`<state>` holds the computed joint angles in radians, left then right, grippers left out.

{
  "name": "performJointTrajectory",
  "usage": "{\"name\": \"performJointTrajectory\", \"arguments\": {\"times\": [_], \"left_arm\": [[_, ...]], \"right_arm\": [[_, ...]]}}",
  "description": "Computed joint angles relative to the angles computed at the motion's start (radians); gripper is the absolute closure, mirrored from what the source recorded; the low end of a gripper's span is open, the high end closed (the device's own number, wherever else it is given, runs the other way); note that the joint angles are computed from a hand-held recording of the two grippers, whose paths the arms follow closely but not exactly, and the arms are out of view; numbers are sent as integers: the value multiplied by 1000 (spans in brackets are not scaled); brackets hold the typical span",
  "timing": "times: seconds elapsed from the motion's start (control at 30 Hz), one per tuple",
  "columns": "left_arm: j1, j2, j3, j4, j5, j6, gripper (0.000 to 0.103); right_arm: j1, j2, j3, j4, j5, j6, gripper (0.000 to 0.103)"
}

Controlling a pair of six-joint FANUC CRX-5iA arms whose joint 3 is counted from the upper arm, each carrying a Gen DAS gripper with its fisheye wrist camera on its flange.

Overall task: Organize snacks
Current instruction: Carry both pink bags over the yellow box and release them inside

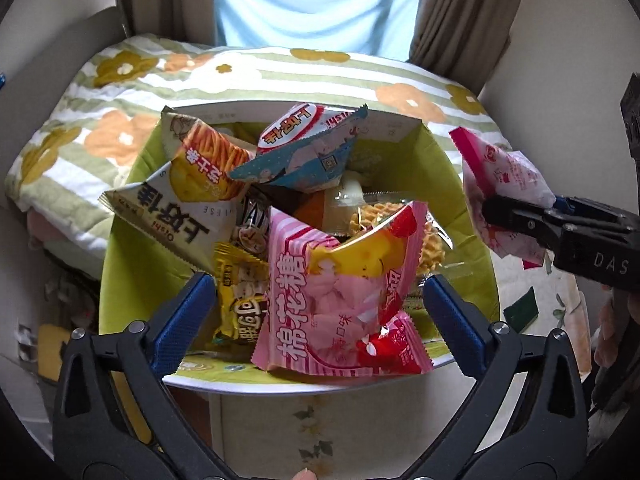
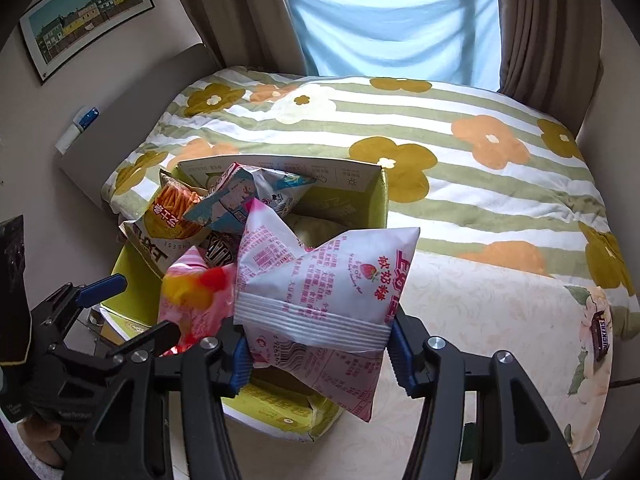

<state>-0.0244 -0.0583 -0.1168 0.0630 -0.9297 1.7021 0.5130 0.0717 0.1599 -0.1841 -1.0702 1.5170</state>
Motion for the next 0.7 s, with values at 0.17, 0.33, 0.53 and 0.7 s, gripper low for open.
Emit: {"name": "performJointTrajectory", "arguments": {"times": [0.17, 0.33, 0.53, 0.7], "left_arm": [[-4, 1, 2, -20, -35, 23, 0], [5, -10, 7, -33, -50, 48, 0], [11, -17, 24, -50, -79, 66, 0], [-4, -26, 22, -55, -83, 80, 0]], "right_arm": [[-1, 45, 48, -14, -27, 12, 51], [-11, 100, 127, -90, -63, 84, 46], [-22, 94, 117, -122, -26, 123, 9], [-31, 59, 67, -92, -9, 132, 9]]}}
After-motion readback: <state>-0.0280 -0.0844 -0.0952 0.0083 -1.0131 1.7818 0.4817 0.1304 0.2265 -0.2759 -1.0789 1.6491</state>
